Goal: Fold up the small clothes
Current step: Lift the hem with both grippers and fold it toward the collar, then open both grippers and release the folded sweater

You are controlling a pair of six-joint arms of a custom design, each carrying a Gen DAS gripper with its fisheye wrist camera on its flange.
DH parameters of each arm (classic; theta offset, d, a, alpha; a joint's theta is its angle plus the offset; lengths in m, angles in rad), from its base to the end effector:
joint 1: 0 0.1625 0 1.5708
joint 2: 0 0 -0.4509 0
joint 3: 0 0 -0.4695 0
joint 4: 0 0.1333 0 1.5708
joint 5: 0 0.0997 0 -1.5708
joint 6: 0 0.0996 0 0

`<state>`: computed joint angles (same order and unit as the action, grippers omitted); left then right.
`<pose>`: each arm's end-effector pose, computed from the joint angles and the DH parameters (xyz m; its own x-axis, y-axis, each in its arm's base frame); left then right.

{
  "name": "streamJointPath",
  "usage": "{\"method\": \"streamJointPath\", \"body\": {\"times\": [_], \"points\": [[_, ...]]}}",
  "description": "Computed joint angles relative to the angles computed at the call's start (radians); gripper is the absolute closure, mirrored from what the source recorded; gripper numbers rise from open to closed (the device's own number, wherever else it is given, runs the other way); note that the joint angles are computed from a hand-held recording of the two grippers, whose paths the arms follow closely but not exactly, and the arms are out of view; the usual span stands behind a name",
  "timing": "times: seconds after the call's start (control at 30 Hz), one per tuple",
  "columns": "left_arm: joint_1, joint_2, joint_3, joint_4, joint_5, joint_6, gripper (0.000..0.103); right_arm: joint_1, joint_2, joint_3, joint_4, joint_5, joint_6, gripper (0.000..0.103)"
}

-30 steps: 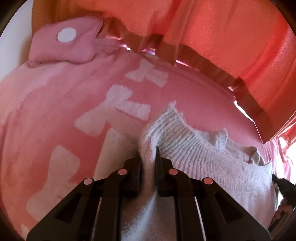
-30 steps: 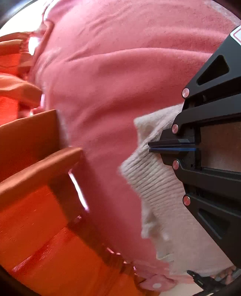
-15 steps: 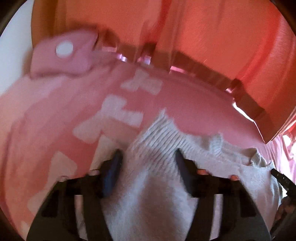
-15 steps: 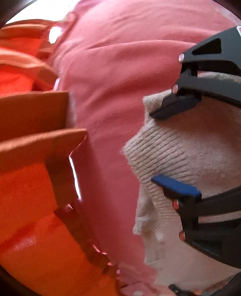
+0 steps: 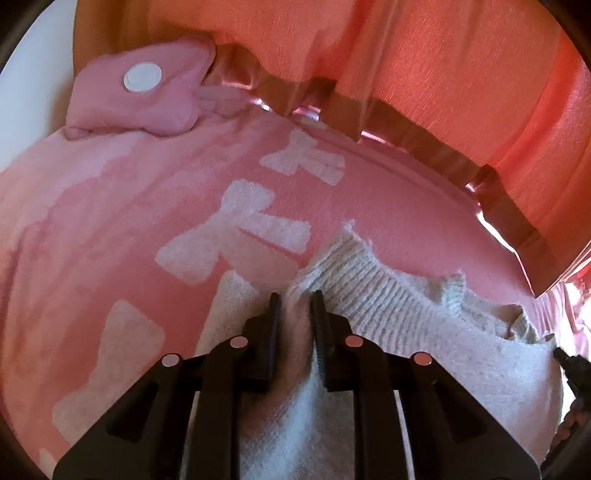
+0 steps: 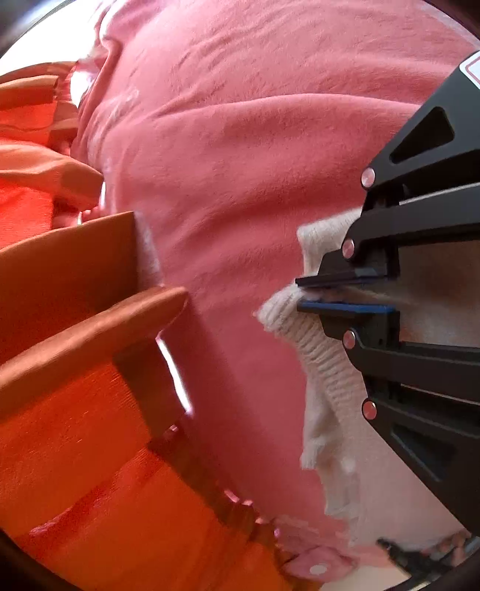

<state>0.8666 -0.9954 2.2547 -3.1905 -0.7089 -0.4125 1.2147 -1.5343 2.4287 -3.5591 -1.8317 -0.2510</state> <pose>-0.1680 -0.5204 0.0684 -0.8562 -0.0867 -0.5094 0.2866 0.7405 -0.6078 -0.0531 -0.4514 0.2914 -0.8395 0.4275 0.3354 -0.0501 0.5538 -0.8312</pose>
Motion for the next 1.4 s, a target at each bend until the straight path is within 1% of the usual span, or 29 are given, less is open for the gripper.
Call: {"method": "streamJointPath", "body": {"times": [0.03, 0.07, 0.1, 0.13, 0.2, 0.23, 0.27, 0.33, 0.43, 0.47, 0.53, 0.63, 0.67, 0.7, 0.73, 0.77, 0.87, 0.9, 0.93, 0.97, 1.0, 1.1, 1.13, 1.17, 1.2, 1.23, 1.33, 1.37, 1.4], "points": [[-0.014, -0.006, 0.006, -0.01, 0.006, 0.003, 0.085, 0.016, -0.006, 0.013, -0.045, 0.011, -0.014, 0.086], [-0.031, -0.014, 0.015, -0.014, 0.014, 0.005, 0.085, 0.044, -0.008, 0.034, -0.107, 0.023, -0.061, 0.086], [-0.058, -0.024, 0.029, -0.028, 0.022, 0.011, 0.084, 0.069, -0.009, 0.051, -0.131, 0.043, -0.109, 0.086], [-0.081, -0.032, 0.045, -0.052, 0.019, 0.022, 0.08, 0.083, -0.014, 0.06, -0.113, 0.067, -0.14, 0.086], [-0.126, -0.043, 0.078, -0.086, -0.018, 0.048, 0.074, 0.119, -0.026, 0.089, 0.025, 0.137, -0.214, 0.086], [-0.143, -0.044, 0.092, -0.086, -0.045, 0.063, 0.073, 0.148, -0.015, 0.097, 0.127, 0.152, -0.251, 0.087], [-0.162, -0.036, 0.103, -0.069, -0.074, 0.073, 0.072, 0.176, 0.009, 0.096, 0.189, 0.133, -0.278, 0.09], [-0.175, -0.015, 0.099, 0.005, -0.104, 0.072, 0.072, 0.219, 0.06, 0.098, 0.238, 0.099, -0.314, 0.094], [-0.166, 0.02, 0.081, 0.092, -0.093, 0.046, 0.071, 0.252, 0.12, 0.093, 0.282, 0.026, -0.358, 0.096], [-0.162, 0.02, 0.084, 0.086, -0.086, 0.054, 0.07, 0.245, 0.124, 0.093, 0.263, -0.012, -0.37, 0.103], [-0.157, -0.005, 0.102, 0.082, -0.072, 0.055, 0.07, 0.203, 0.066, 0.101, 0.276, -0.008, -0.343, 0.103], [-0.142, -0.053, 0.132, 0.1, -0.071, 0.036, 0.071, 0.076, -0.079, 0.123, 0.294, 0.014, -0.251, 0.103], [-0.133, -0.067, 0.138, 0.1, -0.076, 0.034, 0.071, 0.014, -0.136, 0.142, 0.281, 0.026, -0.204, 0.103], [-0.134, -0.08, 0.152, 0.099, -0.074, 0.014, 0.071, -0.041, -0.188, 0.153, 0.308, 0.081, -0.18, 0.103], [-0.137, -0.092, 0.159, 0.102, -0.071, 0.004, 0.071, -0.075, -0.228, 0.17, 0.303, 0.109, -0.147, 0.103], [-0.142, -0.1, 0.168, 0.101, -0.065, -0.004, 0.071, -0.091, -0.257, 0.194, 0.257, 0.105, -0.136, 0.103], [-0.161, -0.117, 0.197, 0.088, -0.054, -0.023, 0.069, -0.07, -0.253, 0.226, 0.172, 0.115, -0.172, 0.103], [-0.165, -0.122, 0.206, 0.1, -0.051, -0.037, 0.068, -0.051, -0.232, 0.23, 0.15, 0.073, -0.19, 0.103], [-0.168, -0.121, 0.21, 0.109, -0.045, -0.045, 0.068, -0.025, -0.177, 0.211, 0.125, -0.012, -0.201, 0.103], [-0.173, -0.121, 0.214, 0.118, -0.036, -0.054, 0.068, -0.017, -0.137, 0.196, 0.125, -0.063, -0.197, 0.103], [-0.181, -0.116, 0.218, 0.122, -0.02, -0.056, 0.068, -0.006, -0.139, 0.202, 0.108, -0.071, -0.184, 0.103], [-0.199, -0.111, 0.224, 0.129, 0.01, -0.069, 0.068, -0.011, -0.166, 0.247, -0.015, -0.014, -0.16, 0.103], [-0.202, -0.111, 0.225, 0.133, 0.016, -0.076, 0.068, -0.009, -0.174, 0.254, -0.014, -0.024, -0.144, 0.103], [-0.204, -0.108, 0.225, 0.134, 0.021, -0.078, 0.067, -0.008, -0.15, 0.229, 0.029, -0.076, -0.12, 0.103], [-0.206, -0.104, 0.223, 0.136, 0.026, -0.078, 0.066, -0.016, -0.144, 0.215, 0.085, -0.094, -0.098, 0.103], [-0.207, -0.101, 0.223, 0.138, 0.031, -0.078, 0.066, -0.024, -0.153, 0.213, 0.099, -0.077, -0.091, 0.103], [-0.212, -0.093, 0.222, 0.139, 0.045, -0.079, 0.064, -0.018, -0.177, 0.243, 0.01, -0.025, -0.12, 0.101], [-0.213, -0.093, 0.223, 0.139, 0.047, -0.08, 0.064, -0.018, -0.179, 0.248, 0.004, -0.019, -0.123, 0.101], [-0.213, -0.092, 0.223, 0.139, 0.049, -0.081, 0.064, -0.004, -0.161, 0.233, 0.024, -0.055, -0.116, 0.101]]}}
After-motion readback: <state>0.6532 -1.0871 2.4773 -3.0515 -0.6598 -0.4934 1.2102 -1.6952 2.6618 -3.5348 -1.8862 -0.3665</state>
